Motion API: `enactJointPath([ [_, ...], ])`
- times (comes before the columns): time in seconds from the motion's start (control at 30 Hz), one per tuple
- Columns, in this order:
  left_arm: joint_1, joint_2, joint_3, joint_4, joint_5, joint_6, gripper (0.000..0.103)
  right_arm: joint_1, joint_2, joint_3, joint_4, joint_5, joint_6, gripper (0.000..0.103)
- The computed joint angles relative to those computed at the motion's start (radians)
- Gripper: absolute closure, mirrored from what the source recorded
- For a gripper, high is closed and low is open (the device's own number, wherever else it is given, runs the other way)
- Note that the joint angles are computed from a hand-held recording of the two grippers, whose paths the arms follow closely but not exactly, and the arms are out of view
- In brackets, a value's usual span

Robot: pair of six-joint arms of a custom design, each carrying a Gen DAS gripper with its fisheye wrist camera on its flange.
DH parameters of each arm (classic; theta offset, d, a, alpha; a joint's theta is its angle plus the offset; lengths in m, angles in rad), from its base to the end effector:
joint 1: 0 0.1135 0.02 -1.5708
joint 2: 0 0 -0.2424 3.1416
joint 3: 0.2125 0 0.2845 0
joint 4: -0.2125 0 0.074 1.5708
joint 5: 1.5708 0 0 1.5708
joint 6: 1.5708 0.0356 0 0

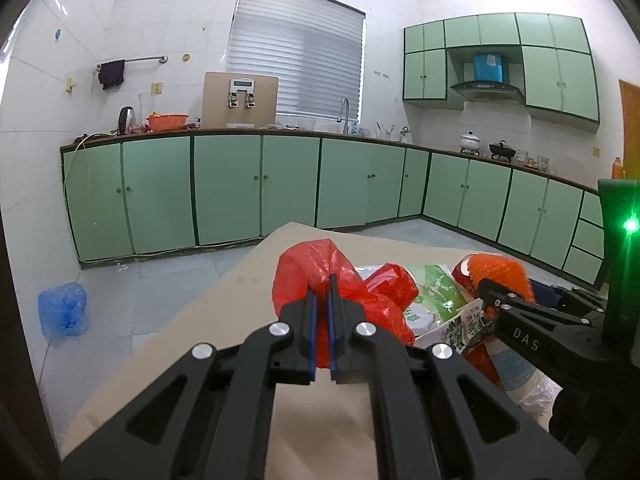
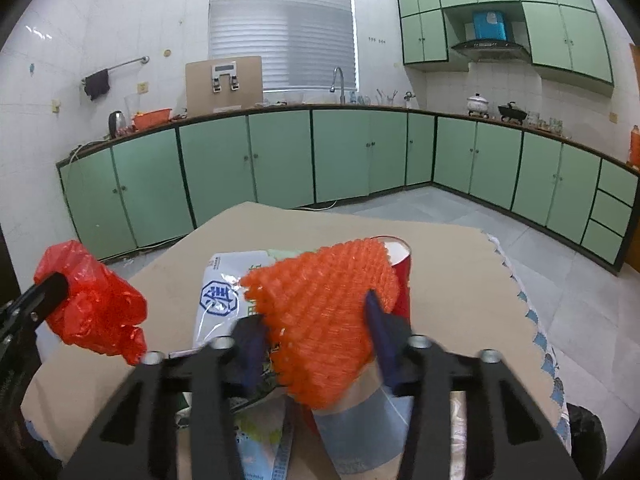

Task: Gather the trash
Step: 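Grasp the orange mesh bag with the right tool while the left tool lifts the red bag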

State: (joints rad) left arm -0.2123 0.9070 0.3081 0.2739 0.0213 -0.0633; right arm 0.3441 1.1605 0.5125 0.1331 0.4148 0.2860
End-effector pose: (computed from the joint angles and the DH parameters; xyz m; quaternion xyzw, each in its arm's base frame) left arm 0.2325 -0.0509 0.1622 0.0667 0.8094 -0.0887 0.5766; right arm 0.2628 0.0789 0.1633 0.0791 0.8480 -0.0164 0.5238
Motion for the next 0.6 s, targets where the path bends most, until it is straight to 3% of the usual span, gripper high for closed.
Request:
enactJointPath([
  [0.07,0.007,-0.001,0.004,-0.001,0.012,0.005,0.1,-0.003,-0.032,-0.014,-0.01,-0.011,-0.011,0.085],
  [0.13,0.005,-0.008,0.003,-0.004,0.016,0.008,0.1,-0.006,-0.073,-0.03,-0.026,-0.017,-0.02,0.091],
  [0.33,-0.03,-0.074,-0.012,-0.035,0.015,0.009,0.1,-0.01,-0.279,-0.108,-0.104,-0.037,-0.028,0.093],
  [0.6,-0.147,-0.191,-0.032,-0.106,-0.022,-0.003,0.1,0.003,-0.653,-0.19,-0.327,-0.032,-0.014,0.093],
])
